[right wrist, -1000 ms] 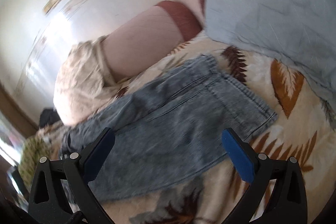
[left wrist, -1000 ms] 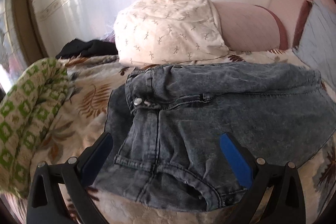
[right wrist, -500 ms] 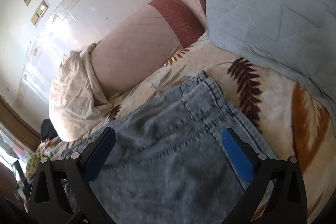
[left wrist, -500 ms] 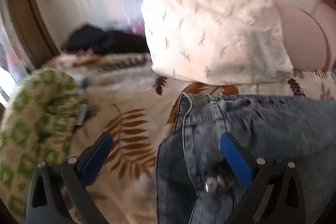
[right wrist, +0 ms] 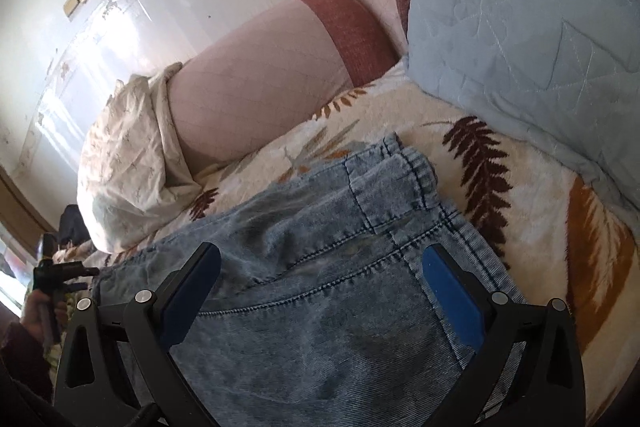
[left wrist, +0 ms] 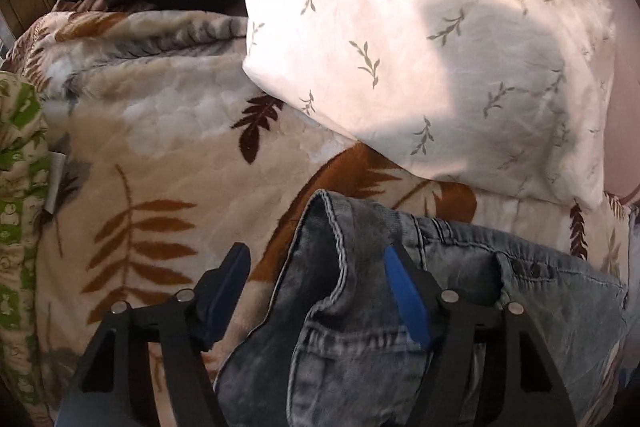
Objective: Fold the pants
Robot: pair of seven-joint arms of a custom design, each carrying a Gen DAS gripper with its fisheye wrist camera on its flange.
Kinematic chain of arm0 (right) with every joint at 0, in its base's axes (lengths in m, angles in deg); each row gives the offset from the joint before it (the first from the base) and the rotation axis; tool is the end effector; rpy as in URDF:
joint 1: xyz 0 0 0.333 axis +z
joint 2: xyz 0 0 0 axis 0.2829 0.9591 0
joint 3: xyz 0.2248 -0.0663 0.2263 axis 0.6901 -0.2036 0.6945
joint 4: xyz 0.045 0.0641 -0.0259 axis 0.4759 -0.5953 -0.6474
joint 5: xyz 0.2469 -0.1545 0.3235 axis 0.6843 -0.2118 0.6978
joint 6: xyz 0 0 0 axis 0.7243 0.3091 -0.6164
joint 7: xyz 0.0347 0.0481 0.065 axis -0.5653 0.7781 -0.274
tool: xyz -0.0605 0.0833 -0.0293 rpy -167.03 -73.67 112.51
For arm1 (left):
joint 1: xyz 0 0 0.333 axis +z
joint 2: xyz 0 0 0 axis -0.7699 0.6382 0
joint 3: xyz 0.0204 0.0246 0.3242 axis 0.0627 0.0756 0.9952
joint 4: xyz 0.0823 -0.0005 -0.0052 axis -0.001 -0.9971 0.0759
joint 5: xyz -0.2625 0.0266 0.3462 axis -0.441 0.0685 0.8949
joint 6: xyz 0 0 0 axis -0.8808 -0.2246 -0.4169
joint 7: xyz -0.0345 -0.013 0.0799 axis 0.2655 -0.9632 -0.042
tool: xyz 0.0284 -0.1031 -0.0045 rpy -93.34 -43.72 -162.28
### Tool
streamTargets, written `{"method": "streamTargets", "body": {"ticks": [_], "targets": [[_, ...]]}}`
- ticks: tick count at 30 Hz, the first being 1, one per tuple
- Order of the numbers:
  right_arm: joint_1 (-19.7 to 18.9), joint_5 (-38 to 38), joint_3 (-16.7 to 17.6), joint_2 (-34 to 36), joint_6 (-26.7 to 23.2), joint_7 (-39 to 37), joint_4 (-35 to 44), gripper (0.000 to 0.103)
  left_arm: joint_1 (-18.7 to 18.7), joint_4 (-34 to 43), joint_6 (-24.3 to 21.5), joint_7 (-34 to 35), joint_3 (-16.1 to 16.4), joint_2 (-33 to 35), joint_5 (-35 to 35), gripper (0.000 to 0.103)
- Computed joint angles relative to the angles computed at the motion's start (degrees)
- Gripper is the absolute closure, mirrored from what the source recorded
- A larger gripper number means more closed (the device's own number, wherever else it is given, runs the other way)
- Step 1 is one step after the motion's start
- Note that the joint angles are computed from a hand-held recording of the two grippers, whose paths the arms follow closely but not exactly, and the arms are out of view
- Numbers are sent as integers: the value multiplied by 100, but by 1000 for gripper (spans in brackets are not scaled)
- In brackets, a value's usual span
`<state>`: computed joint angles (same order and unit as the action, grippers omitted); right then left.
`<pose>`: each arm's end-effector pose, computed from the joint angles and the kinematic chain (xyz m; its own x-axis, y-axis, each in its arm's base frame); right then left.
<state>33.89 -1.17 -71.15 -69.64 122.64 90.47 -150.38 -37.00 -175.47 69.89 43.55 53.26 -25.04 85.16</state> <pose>0.4617 0.0380 0.4271 0.0978 -0.9066 -0.4105 -0.7731 0.1905 -0.6050 0.4647 0.1319 0.4120 0.5777 -0.8121 0.0825 -0.7460 -0.5663 -0.3505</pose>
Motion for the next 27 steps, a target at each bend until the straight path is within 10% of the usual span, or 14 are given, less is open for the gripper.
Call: {"method": "streamTargets", "body": {"ticks": [11, 17, 27], "targets": [[90, -161, 4, 175, 422, 29, 127, 0, -286, 268, 461, 1240, 376, 604, -1614, 94], [-366, -1142, 291, 772, 366, 565, 683, 5, -244, 249, 592, 1604, 355, 608, -1920, 97], [-1077, -2835, 493, 2854, -1910, 2126, 3199, 29, -306, 44, 764, 2141, 599, 143, -2387, 97]]}}
